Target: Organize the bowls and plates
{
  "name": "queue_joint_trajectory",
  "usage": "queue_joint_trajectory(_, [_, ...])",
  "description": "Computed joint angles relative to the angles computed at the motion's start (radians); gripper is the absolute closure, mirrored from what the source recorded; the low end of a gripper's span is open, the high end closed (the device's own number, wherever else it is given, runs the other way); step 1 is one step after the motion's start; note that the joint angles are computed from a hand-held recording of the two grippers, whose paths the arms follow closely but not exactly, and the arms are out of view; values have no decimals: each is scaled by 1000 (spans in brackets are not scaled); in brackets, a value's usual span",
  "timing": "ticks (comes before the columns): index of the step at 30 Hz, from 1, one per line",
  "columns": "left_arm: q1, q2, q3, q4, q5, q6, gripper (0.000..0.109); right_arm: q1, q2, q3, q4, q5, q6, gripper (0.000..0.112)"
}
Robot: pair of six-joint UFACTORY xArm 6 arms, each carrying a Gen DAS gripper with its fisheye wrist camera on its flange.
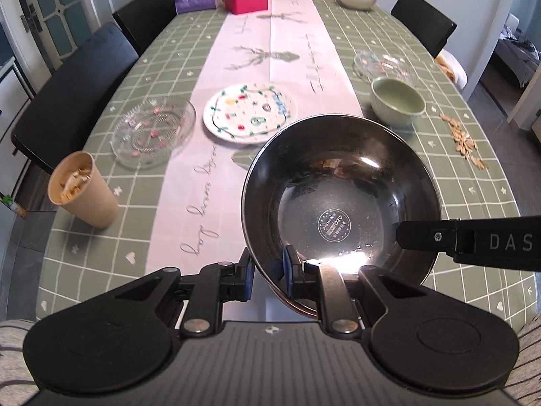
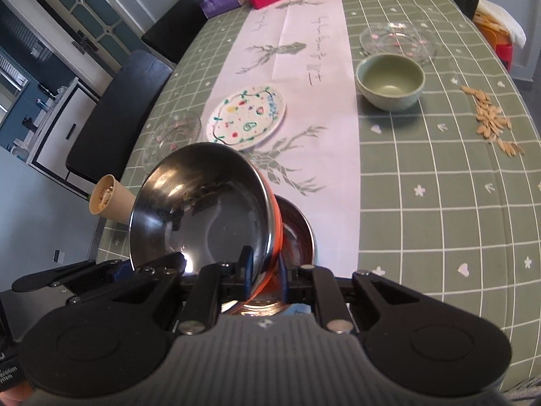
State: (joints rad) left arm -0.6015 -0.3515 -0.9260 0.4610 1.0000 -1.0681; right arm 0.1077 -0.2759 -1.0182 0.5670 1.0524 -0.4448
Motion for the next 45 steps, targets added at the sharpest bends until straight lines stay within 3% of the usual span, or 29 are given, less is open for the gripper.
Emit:
queue_joint_trajectory(10, [23,20,21,-77,-28,43,89,-1,43,-6,-33,30,26,98])
queue_joint_trajectory(17, [15,31,32,-34,-52,40,89,5,52,-2,-47,21,30,98])
queue_joint_trajectory(22, [29,32,33,-72,-61,86,87,3,60,-5,-47,27,23,97])
queue_joint_trajectory(25, [33,32,35,-91,-74,123,79,-4,60,-11,-40,33,13,90])
queue_joint_trajectory(31, [28,29,44,-88,-94,129,65,-18,44,-5,-10,4,-39,90])
queue_joint_trajectory(34, [24,18,53,-70,-103,133,64,-22,35,2,-2,-9,-73,90])
queue_joint_trajectory(38, [21,6,63,-2,-115,86,65,-18,35,19,-2,-50,-101,94])
queue_joint_trajectory(40, [33,-6,75,4,-131,61,74,-30,51,10,28,-26,-113,103])
queue_joint_trajectory(45, [62,-4,83,-38,-139,84,82,-21,51,27,17,-50,-123,105])
